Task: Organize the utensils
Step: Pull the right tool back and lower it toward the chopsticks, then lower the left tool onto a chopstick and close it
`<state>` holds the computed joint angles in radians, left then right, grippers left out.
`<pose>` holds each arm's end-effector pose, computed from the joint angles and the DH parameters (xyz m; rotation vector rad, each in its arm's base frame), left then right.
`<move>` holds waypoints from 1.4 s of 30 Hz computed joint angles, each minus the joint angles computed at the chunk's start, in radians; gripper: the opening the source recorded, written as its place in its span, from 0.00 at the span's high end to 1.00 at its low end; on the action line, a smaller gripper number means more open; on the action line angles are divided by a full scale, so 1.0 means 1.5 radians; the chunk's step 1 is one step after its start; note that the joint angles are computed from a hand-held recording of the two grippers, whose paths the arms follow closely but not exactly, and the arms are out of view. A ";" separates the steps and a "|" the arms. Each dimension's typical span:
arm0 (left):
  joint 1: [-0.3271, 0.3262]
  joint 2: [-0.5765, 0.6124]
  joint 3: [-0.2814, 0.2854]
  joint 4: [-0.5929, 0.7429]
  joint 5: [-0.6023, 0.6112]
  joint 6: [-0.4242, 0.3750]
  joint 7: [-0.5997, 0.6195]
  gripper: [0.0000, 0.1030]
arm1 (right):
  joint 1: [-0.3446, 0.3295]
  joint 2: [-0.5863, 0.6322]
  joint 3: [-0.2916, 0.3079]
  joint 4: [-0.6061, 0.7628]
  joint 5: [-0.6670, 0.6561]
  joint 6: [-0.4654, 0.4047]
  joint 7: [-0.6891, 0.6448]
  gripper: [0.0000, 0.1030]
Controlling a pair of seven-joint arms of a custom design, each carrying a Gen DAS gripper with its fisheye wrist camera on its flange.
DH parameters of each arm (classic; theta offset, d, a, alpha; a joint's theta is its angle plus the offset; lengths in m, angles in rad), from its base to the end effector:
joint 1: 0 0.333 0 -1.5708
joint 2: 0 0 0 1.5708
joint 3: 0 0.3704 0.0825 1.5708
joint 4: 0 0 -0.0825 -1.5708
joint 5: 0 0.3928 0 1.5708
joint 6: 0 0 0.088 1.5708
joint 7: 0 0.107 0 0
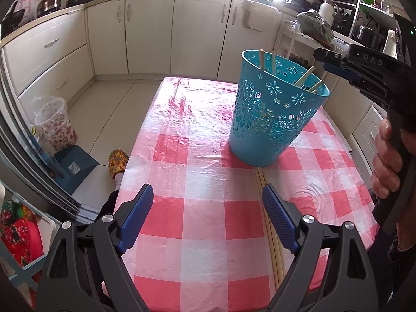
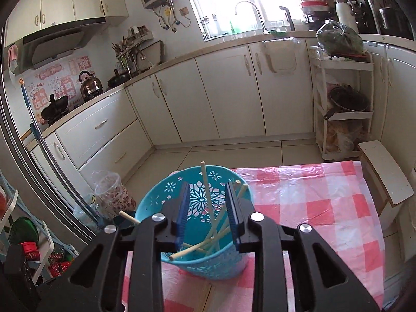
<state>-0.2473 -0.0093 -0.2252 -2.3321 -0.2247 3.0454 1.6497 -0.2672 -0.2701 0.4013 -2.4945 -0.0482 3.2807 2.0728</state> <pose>0.5044 -0.2388 0.4725 -1.5504 2.1852 -0.9144 0.4768 0.0860 0.5509 -1.3215 1.7369 -0.6868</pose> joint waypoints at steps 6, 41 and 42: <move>-0.001 -0.017 0.000 -0.016 0.048 0.008 -0.035 0.18 | -0.001 -0.086 0.009 -0.081 0.029 0.000 0.029 0.53; -0.002 -0.049 0.014 -0.064 0.093 -0.031 -0.062 0.13 | 0.095 0.046 -0.014 -0.050 -0.294 -0.216 0.289 0.72; -0.003 -0.048 0.014 -0.063 0.091 -0.032 -0.060 0.13 | 0.101 0.047 -0.018 -0.047 -0.305 -0.227 0.293 0.72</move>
